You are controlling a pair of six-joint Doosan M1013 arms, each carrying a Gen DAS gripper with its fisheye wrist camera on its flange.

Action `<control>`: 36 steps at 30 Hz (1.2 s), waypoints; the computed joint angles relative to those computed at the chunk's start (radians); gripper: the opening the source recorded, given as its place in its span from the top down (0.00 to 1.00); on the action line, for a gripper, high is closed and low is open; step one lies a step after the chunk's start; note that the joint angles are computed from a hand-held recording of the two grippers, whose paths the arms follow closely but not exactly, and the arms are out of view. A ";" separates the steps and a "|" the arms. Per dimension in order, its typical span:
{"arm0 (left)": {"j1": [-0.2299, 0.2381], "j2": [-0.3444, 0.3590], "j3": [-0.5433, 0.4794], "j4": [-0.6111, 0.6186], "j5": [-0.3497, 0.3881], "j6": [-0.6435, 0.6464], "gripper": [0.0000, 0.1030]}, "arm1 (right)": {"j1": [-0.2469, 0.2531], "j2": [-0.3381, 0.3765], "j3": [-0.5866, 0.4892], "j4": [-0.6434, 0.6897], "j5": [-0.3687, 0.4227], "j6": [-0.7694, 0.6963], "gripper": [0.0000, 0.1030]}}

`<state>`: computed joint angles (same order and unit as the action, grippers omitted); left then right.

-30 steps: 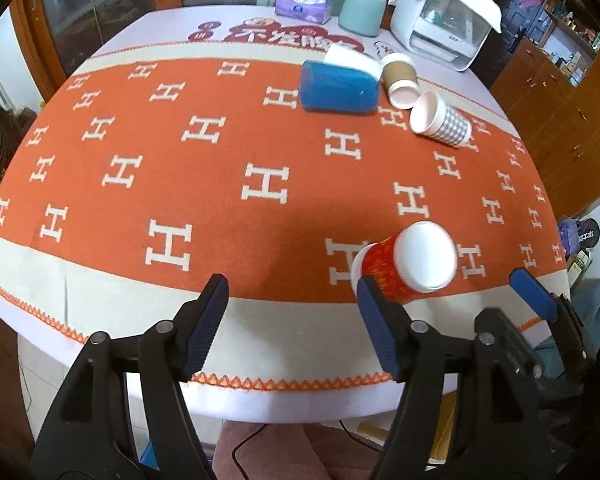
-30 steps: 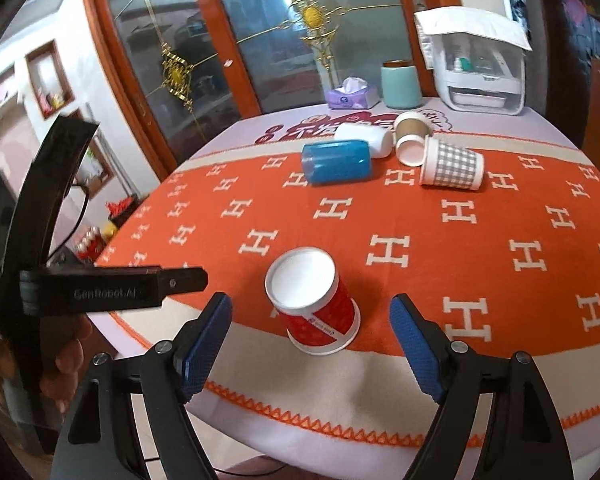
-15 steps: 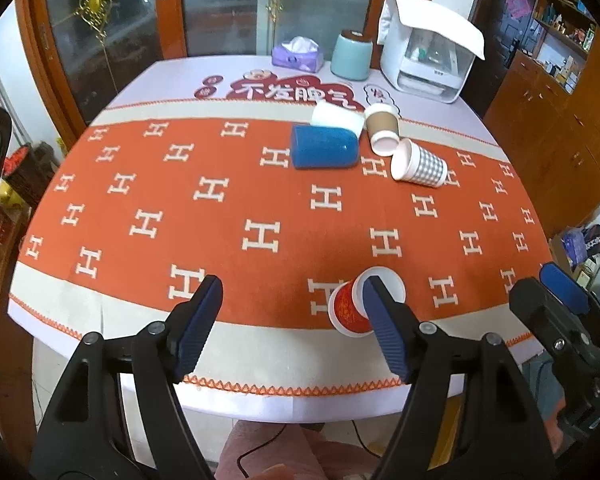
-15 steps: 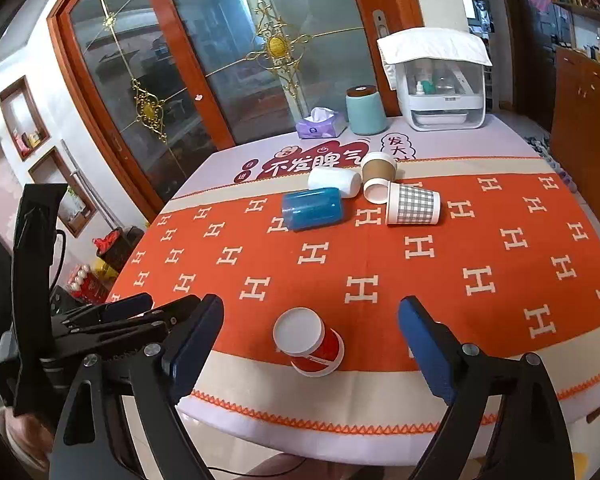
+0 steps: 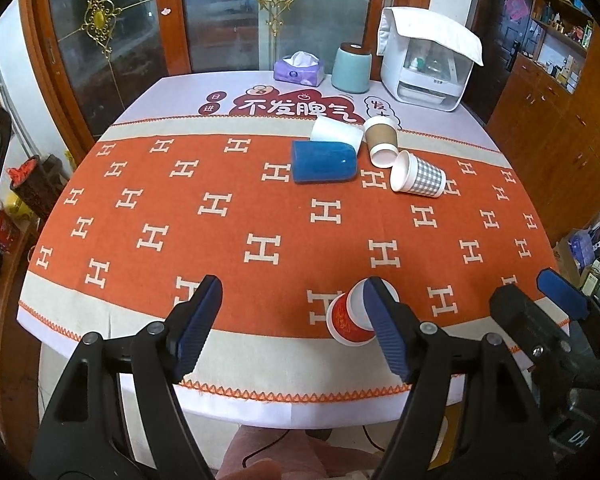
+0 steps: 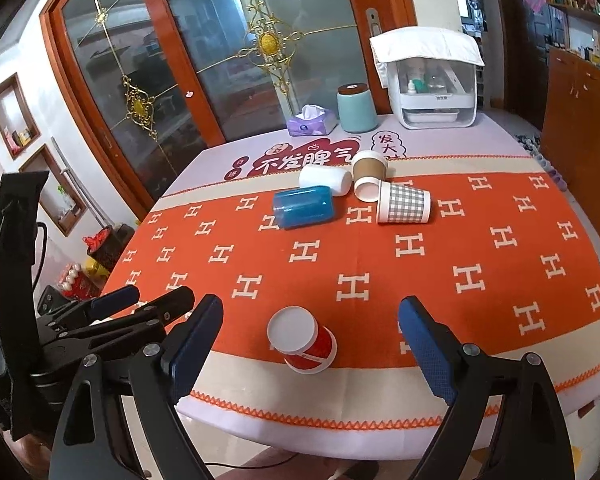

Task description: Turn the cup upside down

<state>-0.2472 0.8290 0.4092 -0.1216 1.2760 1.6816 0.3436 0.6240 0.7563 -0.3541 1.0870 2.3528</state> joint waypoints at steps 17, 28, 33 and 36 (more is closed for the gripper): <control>-0.004 0.008 -0.008 0.009 0.013 0.000 0.31 | -0.011 0.013 -0.010 0.027 0.008 -0.016 0.12; -0.006 0.013 -0.012 0.014 0.019 0.001 0.31 | -0.019 0.015 -0.009 0.047 0.016 -0.020 0.12; -0.009 0.014 -0.009 0.017 0.020 0.001 0.31 | -0.024 0.008 0.008 0.058 0.006 -0.020 0.12; -0.009 0.015 -0.009 0.017 0.022 -0.001 0.31 | -0.026 0.008 0.012 0.063 0.004 -0.022 0.12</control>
<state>-0.2565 0.8436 0.4002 -0.1043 1.2978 1.6807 0.3174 0.6316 0.7683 -0.2908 1.0910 2.3307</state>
